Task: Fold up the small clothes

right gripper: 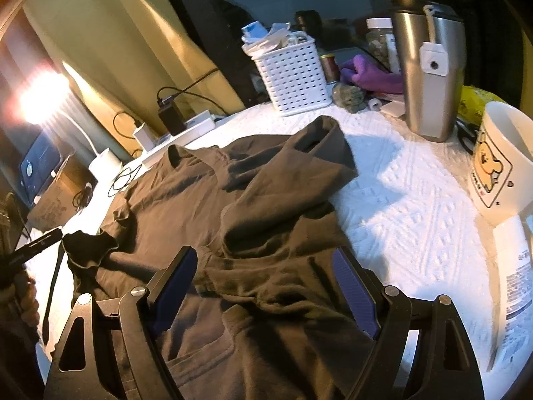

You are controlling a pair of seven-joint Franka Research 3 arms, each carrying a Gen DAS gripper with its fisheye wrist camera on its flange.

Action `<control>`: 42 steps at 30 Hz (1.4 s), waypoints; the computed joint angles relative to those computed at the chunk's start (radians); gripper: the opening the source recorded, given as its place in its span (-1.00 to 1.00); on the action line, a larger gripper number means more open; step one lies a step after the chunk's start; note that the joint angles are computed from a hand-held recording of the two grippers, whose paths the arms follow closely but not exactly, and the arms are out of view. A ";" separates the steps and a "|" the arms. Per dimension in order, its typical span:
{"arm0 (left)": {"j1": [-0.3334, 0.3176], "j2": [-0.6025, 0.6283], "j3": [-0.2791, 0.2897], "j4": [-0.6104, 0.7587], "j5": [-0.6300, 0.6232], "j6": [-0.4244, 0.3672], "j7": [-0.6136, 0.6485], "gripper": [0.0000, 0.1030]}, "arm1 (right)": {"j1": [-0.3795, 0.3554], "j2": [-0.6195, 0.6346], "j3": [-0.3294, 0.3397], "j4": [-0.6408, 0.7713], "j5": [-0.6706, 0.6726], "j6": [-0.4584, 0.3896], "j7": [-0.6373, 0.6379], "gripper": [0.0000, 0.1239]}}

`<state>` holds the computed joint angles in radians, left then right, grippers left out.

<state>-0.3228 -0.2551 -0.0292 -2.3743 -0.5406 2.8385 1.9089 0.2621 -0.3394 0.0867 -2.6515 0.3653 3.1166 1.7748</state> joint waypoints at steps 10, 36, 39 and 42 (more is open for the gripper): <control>-0.059 0.082 0.036 0.075 -0.387 -0.204 0.394 0.44 | -0.129 -0.048 0.119 -0.025 -0.106 -0.044 0.117 0.37; -0.079 -0.383 0.040 -0.317 -0.191 -0.181 0.234 0.44 | -0.122 -0.086 0.177 -0.086 -0.347 -0.117 0.075 -0.11; -0.111 -0.423 0.074 -0.356 -0.160 -0.183 0.201 0.44 | -0.130 -0.075 0.197 -0.098 -0.374 -0.092 0.086 -0.61; -0.145 -0.466 0.105 -0.390 -0.134 -0.191 0.195 0.44 | -0.154 -0.126 0.238 -0.119 -0.397 -0.129 0.122 -0.93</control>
<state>-0.4676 -0.7208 0.0755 -2.7645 -0.6741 2.6474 2.1043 0.1085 -0.4654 0.3245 -2.7703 -0.0317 2.9873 1.8970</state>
